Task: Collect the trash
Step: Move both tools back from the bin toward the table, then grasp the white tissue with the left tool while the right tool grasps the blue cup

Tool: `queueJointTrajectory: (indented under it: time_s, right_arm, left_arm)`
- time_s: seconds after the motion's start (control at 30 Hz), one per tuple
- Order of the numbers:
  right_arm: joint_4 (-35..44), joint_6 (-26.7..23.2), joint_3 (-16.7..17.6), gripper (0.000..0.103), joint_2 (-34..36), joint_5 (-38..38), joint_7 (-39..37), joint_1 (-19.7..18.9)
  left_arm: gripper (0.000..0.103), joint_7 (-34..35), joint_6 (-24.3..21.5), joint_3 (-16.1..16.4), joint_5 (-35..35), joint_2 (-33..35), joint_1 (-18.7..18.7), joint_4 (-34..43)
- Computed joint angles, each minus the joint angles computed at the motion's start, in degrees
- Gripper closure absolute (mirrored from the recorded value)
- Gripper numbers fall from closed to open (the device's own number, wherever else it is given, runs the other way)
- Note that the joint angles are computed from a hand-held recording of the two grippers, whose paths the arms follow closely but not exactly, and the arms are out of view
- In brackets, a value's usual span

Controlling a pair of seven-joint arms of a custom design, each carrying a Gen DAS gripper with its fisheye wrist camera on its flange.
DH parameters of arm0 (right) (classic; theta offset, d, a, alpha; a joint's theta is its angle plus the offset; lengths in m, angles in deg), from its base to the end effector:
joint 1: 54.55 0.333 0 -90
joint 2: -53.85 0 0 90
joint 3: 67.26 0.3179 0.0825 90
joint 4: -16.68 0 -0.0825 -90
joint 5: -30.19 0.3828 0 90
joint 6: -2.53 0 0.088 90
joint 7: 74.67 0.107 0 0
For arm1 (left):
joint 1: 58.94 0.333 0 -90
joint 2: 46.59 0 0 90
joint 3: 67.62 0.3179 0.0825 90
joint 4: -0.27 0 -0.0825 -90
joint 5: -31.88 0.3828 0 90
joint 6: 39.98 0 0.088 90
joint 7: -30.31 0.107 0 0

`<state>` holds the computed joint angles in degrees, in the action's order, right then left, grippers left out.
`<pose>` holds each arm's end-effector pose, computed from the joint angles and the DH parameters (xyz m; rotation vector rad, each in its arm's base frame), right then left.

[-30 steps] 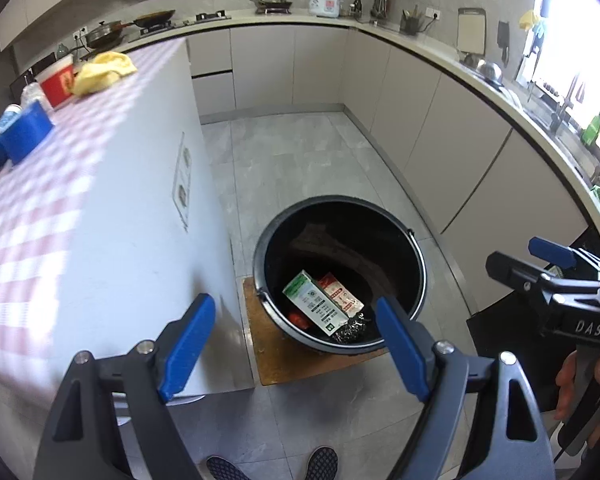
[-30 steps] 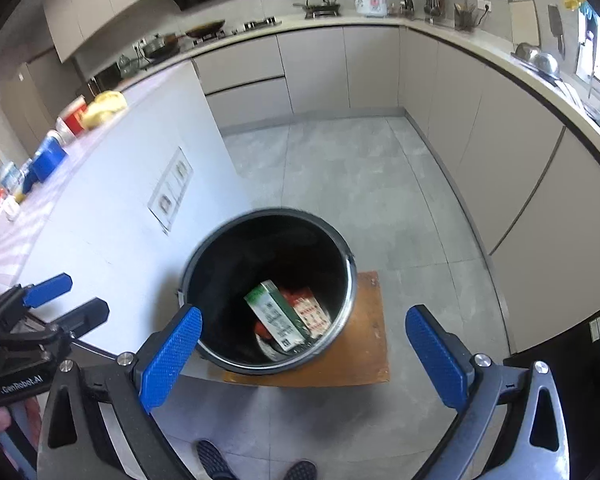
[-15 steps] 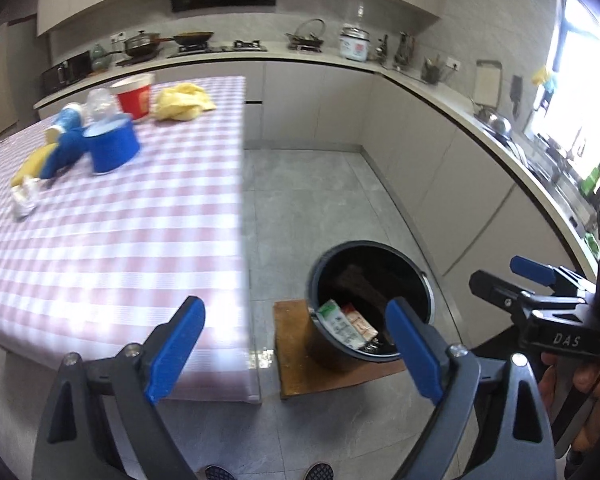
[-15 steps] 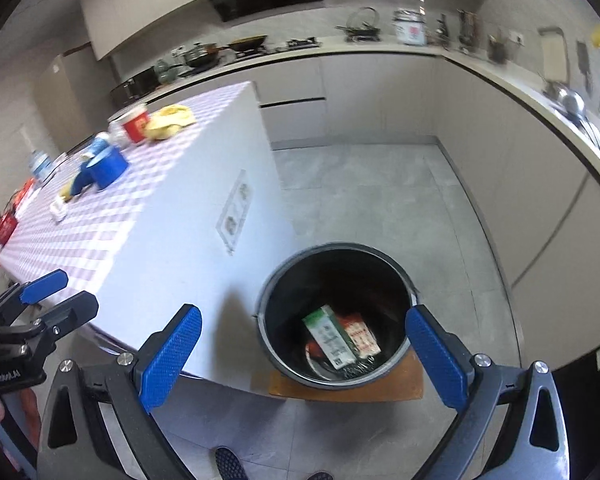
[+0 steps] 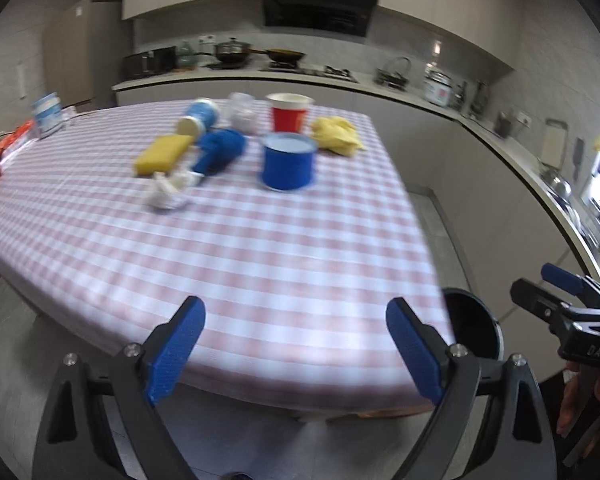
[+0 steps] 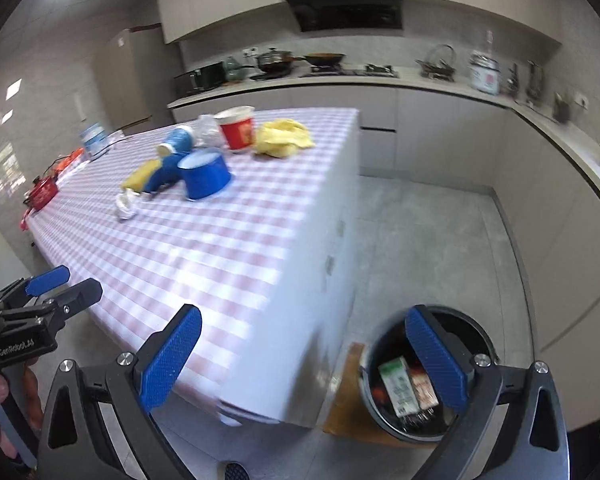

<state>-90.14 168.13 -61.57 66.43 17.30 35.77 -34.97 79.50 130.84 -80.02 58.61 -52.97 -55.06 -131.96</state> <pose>0.5944 0.2894 0.4984 -1.9000 1.4503 -0.5260 0.5282 -0.1137 0.4790 -1.8760 1.6571 -0.8150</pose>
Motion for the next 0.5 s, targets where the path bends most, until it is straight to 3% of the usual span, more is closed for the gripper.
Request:
queueJointTrajectory:
  time_s: [0.23,0.33,0.43,0.5]
  right_arm:
    - [14.26,-4.6,-0.64,0.001,9.33,-4.12,2.37,5.0]
    - [20.88,-7.17,-0.62,0.004,13.74,-4.23,2.13,6.24]
    - [29.63,-10.78,-1.11,0.01,19.38,-4.45,1.56,7.88]
    - [36.42,-13.62,-0.93,0.011,23.69,-3.65,0.15,8.42]
  left_arm:
    - [0.011,3.74,1.92,3.73,-1.49,2.61,2.97,1.83]
    - [0.013,10.34,2.4,6.09,-7.42,5.26,2.41,3.85]
    - [0.016,20.76,2.27,7.5,-18.32,9.02,1.91,7.38]
    - [0.016,22.22,2.06,8.99,-18.84,11.06,1.09,9.56]
